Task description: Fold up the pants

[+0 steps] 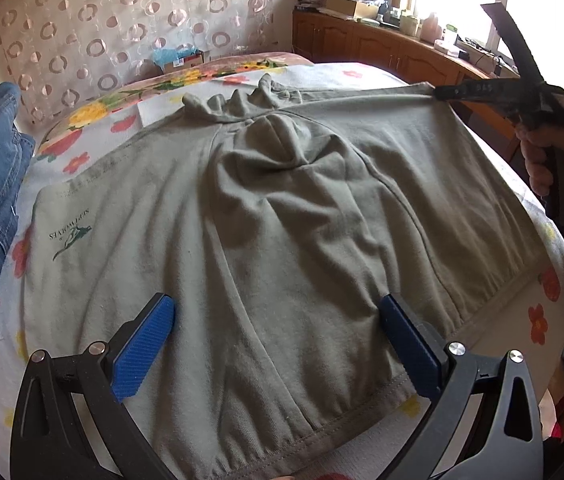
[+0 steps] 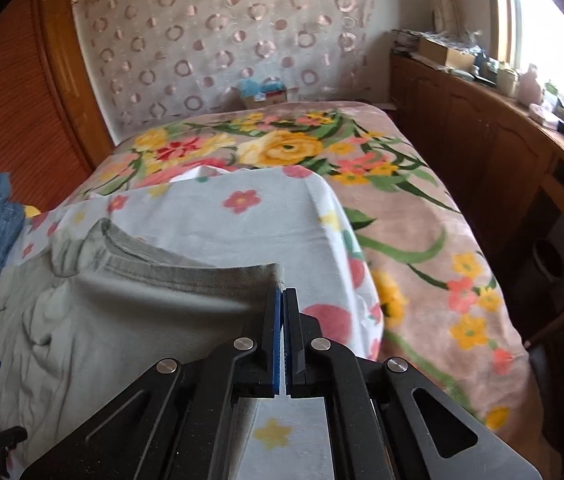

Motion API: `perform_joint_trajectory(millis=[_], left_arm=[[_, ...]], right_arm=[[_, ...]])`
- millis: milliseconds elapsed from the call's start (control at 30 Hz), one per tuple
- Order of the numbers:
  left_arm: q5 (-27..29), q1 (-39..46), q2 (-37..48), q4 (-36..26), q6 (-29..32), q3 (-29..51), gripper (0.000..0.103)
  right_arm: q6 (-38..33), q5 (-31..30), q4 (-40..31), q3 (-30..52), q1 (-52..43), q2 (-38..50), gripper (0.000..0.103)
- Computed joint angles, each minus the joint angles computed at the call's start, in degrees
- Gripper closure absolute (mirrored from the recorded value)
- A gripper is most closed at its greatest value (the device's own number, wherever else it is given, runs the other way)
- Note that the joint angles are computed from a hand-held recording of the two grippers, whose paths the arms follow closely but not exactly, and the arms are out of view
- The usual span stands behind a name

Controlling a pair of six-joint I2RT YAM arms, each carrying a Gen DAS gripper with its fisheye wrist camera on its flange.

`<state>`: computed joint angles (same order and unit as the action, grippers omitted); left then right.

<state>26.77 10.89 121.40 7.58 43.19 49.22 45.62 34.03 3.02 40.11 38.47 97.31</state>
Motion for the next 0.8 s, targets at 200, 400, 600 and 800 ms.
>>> perform_joint_trajectory(millis=[200, 400, 600, 800], left_arm=[[0.1, 0.1, 0.1, -0.3, 0.1, 0.4, 0.000], [0.3, 0.2, -0.1, 0.6, -0.1, -0.2, 0.000], [0.3, 0.2, -0.3, 0.6, 0.0, -0.5, 0.000], [0.2, 0.2, -0.5, 0.7, -0.1, -0.7, 0.000]], right_arm=[[6.4, 2.8, -8.3, 1.7, 4.3, 0.4, 0.102], [8.2, 6.4, -17.3, 7.2, 8.3, 0.9, 0.087], [13.7, 10.1, -19.0, 6.2, 18.4, 0.3, 0.069], [25.6, 13.5, -24.6, 4.7, 32.2, 1.7, 0.065]])
